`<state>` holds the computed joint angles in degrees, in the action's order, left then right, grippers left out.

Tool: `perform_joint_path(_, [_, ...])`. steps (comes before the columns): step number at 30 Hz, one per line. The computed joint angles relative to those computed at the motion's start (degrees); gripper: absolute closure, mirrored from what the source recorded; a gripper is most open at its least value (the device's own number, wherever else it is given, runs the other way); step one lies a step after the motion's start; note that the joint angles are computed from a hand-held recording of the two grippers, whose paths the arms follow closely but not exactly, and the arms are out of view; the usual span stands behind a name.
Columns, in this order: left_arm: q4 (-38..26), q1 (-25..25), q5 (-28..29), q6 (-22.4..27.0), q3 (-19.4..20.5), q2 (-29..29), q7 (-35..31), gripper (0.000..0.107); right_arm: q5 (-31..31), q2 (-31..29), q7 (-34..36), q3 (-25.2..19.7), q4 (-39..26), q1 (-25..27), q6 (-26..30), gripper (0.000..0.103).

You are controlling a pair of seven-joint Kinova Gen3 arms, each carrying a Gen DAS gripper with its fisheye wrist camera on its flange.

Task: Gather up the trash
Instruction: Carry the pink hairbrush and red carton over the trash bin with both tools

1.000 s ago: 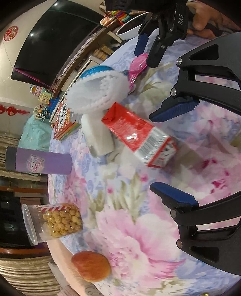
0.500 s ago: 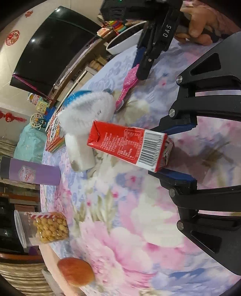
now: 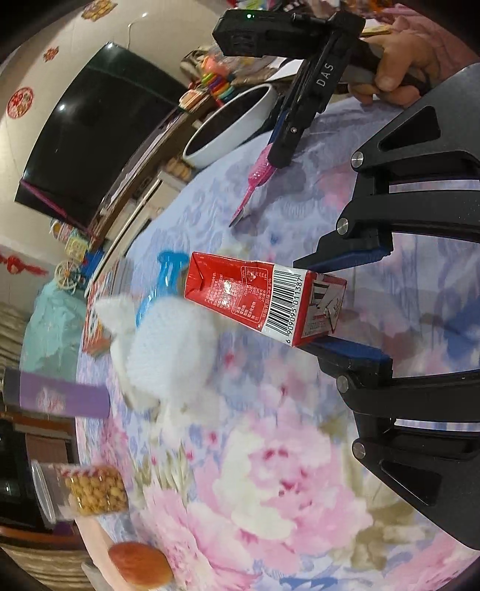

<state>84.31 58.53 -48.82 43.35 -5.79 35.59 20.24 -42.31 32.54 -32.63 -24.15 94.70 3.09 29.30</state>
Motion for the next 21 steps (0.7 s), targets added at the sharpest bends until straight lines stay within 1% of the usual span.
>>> perform_joint_path(5, [-4.2,-0.6,0.6,-0.1,0.8,1.8,-4.1,0.075,-2.7,-1.5,2.1,-1.0,2.3,3.5,-1.2,0.055])
perform_joint_path(9, [-6.9,-0.8,2.3,0.1,0.6,3.1,-7.3,0.075,-4.4,-2.1,3.7,-1.0,3.4,4.9,-1.4,0.055])
perform_joint_path(11, [-6.9,-0.7,3.0,-0.1,0.2,3.2,-8.1,0.075,-3.4,-1.8,3.0,0.5,2.5,4.3,0.8,0.055])
perform_joint_path(12, [-7.1,-0.6,3.4,-0.1,0.0,3.4,-8.3,0.075,-3.1,-1.7,3.0,1.0,2.3,4.0,1.5,0.052])
perform_joint_path(13, [-7.0,-0.6,3.8,-0.2,-0.2,3.3,-8.4,0.075,-2.7,-1.8,2.8,1.6,2.4,3.4,1.5,0.052])
perform_joint_path(14, [-6.7,-0.6,4.1,-0.4,-0.4,3.2,-8.5,0.075,-2.2,-2.0,2.9,1.9,2.4,2.9,1.6,0.05])
perform_joint_path(15, [-6.8,-0.5,4.4,-0.4,-0.5,3.3,-8.6,0.075,-1.9,-2.1,3.2,2.1,2.4,2.7,1.9,0.045])
perform_joint_path(16, [-6.6,-0.5,4.7,-0.4,-0.6,3.2,-8.6,0.075,-1.7,-2.3,4.0,2.0,2.5,2.7,1.6,0.042])
perform_joint_path(17, [-6.5,-0.4,4.8,-0.4,-0.8,3.2,-8.6,0.075,-1.1,-2.8,4.4,2.4,2.9,1.9,0.4,0.037])
perform_joint_path(18, [-6.4,-0.2,4.9,-0.4,-1.0,3.2,-8.5,0.075,0.2,-3.1,4.5,2.9,2.9,0.8,-0.3,0.035])
perform_joint_path(21, [-6.2,0.0,5.1,-0.4,-1.2,3.1,-8.4,0.075,4.9,-2.9,3.9,4.4,2.1,-2.2,-0.7,0.035])
